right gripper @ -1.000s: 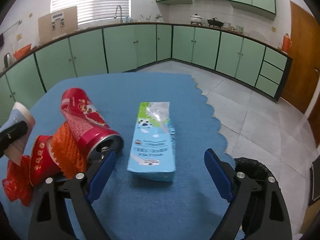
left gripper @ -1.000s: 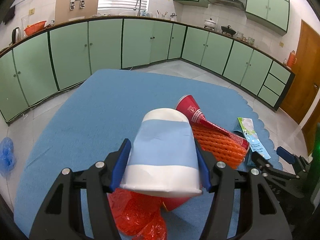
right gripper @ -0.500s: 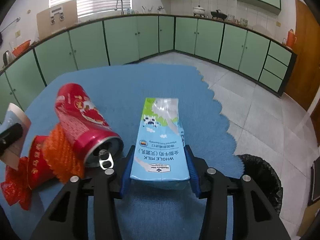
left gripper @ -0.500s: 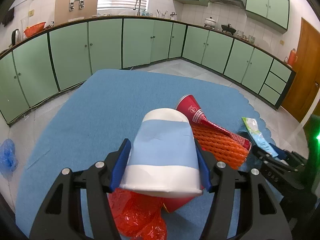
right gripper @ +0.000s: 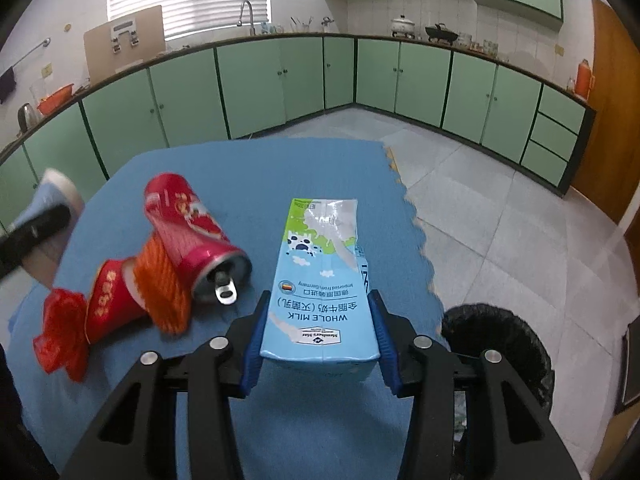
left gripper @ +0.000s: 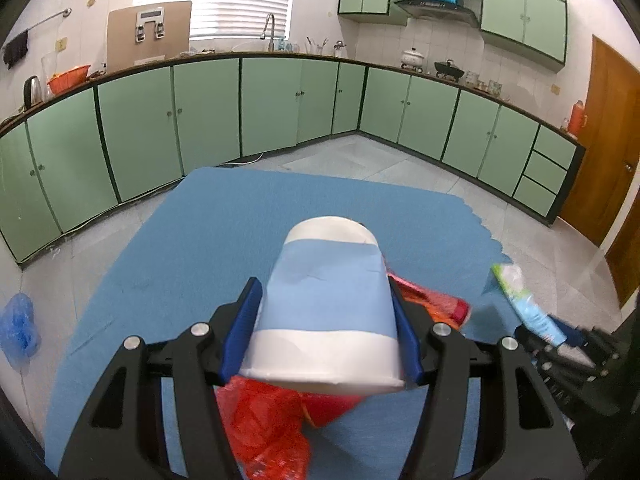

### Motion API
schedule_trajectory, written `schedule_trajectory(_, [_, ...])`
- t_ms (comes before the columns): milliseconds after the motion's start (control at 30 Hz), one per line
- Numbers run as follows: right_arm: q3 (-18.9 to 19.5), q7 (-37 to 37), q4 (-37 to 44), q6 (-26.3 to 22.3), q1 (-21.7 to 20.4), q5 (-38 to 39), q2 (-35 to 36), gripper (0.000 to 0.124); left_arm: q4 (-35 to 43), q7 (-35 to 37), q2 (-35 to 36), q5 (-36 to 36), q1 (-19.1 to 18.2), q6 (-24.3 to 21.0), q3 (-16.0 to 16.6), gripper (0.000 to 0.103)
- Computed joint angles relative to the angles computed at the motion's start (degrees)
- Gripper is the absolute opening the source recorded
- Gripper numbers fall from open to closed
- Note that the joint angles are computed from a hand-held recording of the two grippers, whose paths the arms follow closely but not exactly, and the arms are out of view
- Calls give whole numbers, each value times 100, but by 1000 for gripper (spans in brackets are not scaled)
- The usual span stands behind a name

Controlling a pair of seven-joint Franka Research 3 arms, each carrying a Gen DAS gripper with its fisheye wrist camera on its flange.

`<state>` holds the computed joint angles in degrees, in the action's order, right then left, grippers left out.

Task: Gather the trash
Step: 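Carry the paper cup and milk carton over the black bin with both grippers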

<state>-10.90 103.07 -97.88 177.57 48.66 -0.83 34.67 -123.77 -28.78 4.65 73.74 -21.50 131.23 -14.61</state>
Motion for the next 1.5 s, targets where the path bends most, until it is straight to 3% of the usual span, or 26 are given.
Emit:
schedule_trajectory(300, [-111,-171,-484,416,29,143,-322,47,535,220,521,16,-217,286,26,59])
schedule_trajectory(767, [-337,-977,-1763,1317,-26,1114,-1299,47,1756,790,1337,151,-796,234,209,59])
schedule_trajectory(1200, [-1001,-1970,-2635,1719,193,2533,-1796,47,4021,1830,3086,-137,-1547,988,734,59])
schedule_trajectory(1333, [-951,-2218,-2707,1722,-26,2863,-1799,47,4966,2404,3806,-534,-1705,1214,853,59])
schedule_trajectory(1500, [-472,-2370,-2649,1691,-689,3043,-1649,47,6172,3283,4733,-1217,-1767,1451,892,59])
